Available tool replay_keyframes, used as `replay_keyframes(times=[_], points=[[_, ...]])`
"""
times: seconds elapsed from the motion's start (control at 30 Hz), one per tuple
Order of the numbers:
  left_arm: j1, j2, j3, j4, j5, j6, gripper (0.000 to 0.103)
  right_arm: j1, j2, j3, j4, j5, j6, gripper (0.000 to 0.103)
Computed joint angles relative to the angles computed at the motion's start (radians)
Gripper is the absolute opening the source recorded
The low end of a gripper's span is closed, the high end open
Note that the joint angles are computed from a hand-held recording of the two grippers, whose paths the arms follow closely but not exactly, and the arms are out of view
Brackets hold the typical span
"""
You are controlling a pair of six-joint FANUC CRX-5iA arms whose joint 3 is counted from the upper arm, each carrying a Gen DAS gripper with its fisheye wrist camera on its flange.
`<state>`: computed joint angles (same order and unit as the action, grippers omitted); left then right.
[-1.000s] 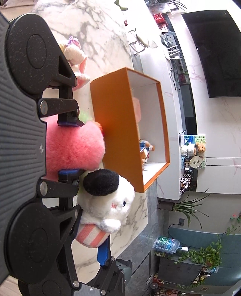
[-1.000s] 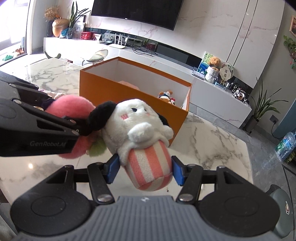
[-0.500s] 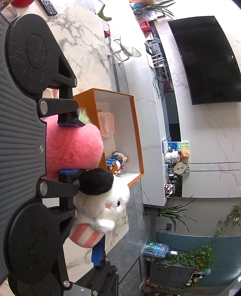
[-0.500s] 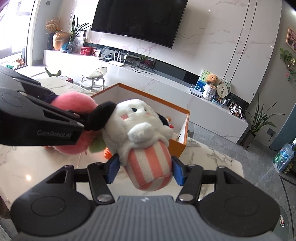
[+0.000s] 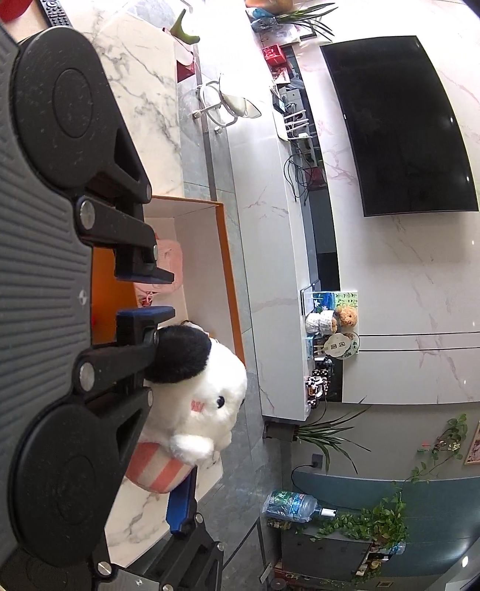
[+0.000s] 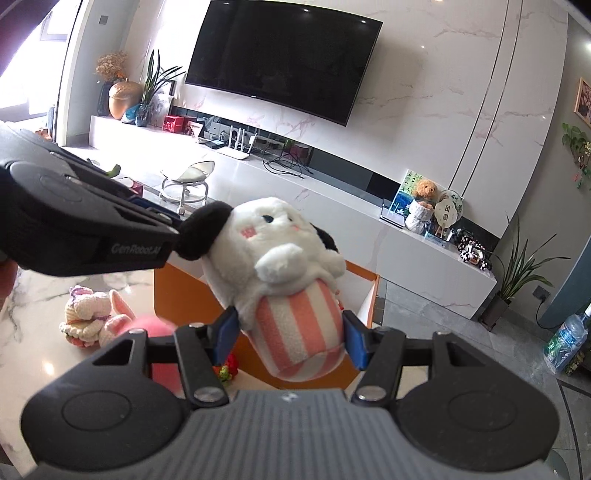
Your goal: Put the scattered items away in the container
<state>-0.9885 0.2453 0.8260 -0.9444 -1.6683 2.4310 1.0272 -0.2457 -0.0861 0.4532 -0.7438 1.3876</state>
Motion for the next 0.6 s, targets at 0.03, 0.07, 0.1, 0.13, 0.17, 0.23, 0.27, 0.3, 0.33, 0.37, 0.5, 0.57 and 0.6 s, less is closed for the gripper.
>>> replay_keyframes(times=[0.03, 0.07, 0.1, 0.13, 0.17, 0.23, 0.27, 0.3, 0.33, 0.37, 0.5, 0.57, 0.6], points=[[0.007, -0.002, -0.004, 0.002, 0.007, -0.008, 0.013, -0.004, 0.013, 0.012, -0.007, 0.003, 0.008, 0.061], [0.014, -0.008, -0.015, 0.007, 0.016, -0.01, 0.013, -0.009, 0.025, 0.023, -0.011, 0.005, 0.015, 0.061], [0.02, -0.017, -0.029, 0.014, 0.025, -0.009, 0.013, -0.013, 0.035, 0.031, -0.014, 0.007, 0.02, 0.061], [0.026, -0.025, -0.043, 0.022, 0.035, -0.007, 0.013, -0.018, 0.041, 0.036, -0.019, 0.008, 0.026, 0.061], [0.031, -0.033, -0.059, 0.032, 0.042, -0.006, 0.013, -0.023, 0.045, 0.039, -0.026, 0.009, 0.032, 0.061], [0.042, -0.049, -0.092, 0.057, 0.055, -0.002, 0.013, -0.035, 0.054, 0.044, -0.04, 0.009, 0.043, 0.061], [0.045, -0.054, -0.105, 0.066, 0.054, 0.0, 0.015, -0.04, 0.059, 0.046, -0.047, 0.005, 0.047, 0.061], [0.045, -0.058, -0.116, 0.071, 0.05, 0.003, 0.02, -0.046, 0.064, 0.049, -0.055, 0.001, 0.051, 0.061], [0.043, -0.061, -0.129, 0.077, 0.048, 0.008, 0.028, -0.052, 0.07, 0.052, -0.062, -0.003, 0.054, 0.061], [0.042, -0.065, -0.141, 0.082, 0.045, 0.013, 0.033, -0.058, 0.072, 0.052, -0.067, -0.006, 0.055, 0.062], [0.04, -0.079, -0.188, 0.11, 0.037, 0.033, 0.06, -0.078, 0.086, 0.057, -0.074, -0.002, 0.058, 0.062], [0.048, -0.086, -0.212, 0.144, 0.04, 0.043, 0.062, -0.088, 0.098, 0.068, -0.073, 0.002, 0.062, 0.062], [0.055, -0.092, -0.229, 0.165, 0.048, 0.05, 0.068, -0.091, 0.103, 0.073, -0.071, 0.005, 0.063, 0.062]])
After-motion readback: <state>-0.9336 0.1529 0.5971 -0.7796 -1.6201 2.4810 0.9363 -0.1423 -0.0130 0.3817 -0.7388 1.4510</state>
